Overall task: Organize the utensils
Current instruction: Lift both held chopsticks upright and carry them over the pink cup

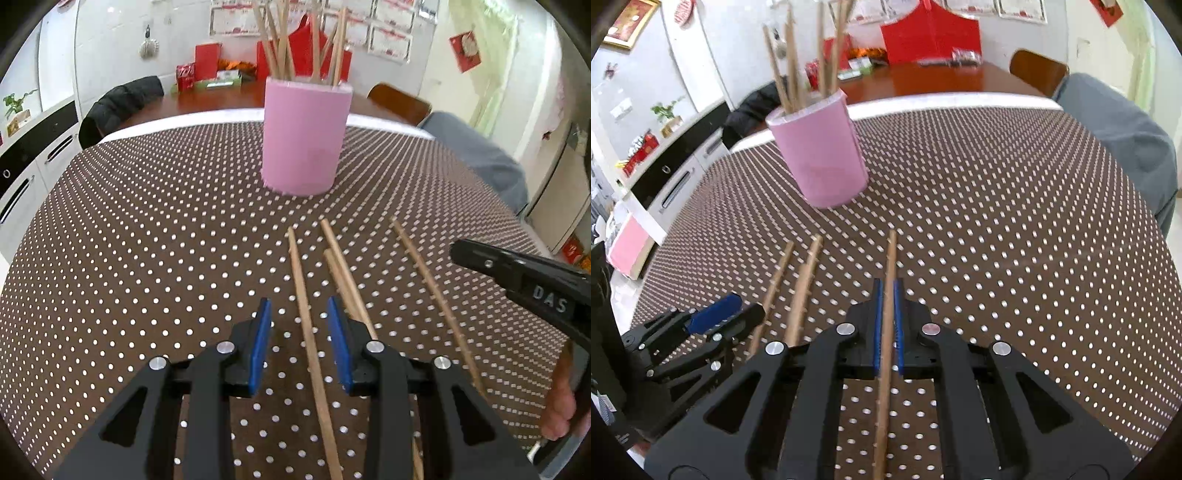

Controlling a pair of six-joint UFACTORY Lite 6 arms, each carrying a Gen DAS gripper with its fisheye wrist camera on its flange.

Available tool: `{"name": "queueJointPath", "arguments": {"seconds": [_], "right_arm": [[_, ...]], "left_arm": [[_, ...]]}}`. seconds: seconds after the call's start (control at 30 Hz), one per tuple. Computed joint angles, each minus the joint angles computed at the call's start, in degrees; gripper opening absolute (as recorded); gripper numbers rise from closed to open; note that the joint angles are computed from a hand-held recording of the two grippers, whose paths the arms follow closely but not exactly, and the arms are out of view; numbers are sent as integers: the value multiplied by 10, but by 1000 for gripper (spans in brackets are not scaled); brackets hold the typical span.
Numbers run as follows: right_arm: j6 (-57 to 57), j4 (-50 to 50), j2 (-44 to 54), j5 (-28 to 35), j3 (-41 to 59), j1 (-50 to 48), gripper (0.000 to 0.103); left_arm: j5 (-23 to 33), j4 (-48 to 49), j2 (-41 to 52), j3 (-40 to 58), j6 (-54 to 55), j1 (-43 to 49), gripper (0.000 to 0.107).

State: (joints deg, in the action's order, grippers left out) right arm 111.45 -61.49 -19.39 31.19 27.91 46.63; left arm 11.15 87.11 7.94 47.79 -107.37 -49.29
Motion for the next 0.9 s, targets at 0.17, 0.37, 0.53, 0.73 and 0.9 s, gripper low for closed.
{"name": "queueJointPath", "arguments": {"seconds": [0.17, 0.37, 0.53, 0.73, 0.9], "right_arm": [[15, -14, 33, 11, 0, 3, 75], [-15, -8, 129, 5, 40, -3, 73], [23, -82, 157, 10, 51, 15, 7], [58, -97, 138, -22, 40, 6, 6], [87, -95, 92, 32, 33, 55, 6]], "left_arm": [[59, -127, 56, 58, 122, -18, 7], [19, -135, 54, 61, 152, 12, 6], [5, -132, 43, 50, 136, 31, 6], [13, -71, 27, 42, 63, 26, 5], [7, -4, -12, 28, -13, 28, 5]]}}
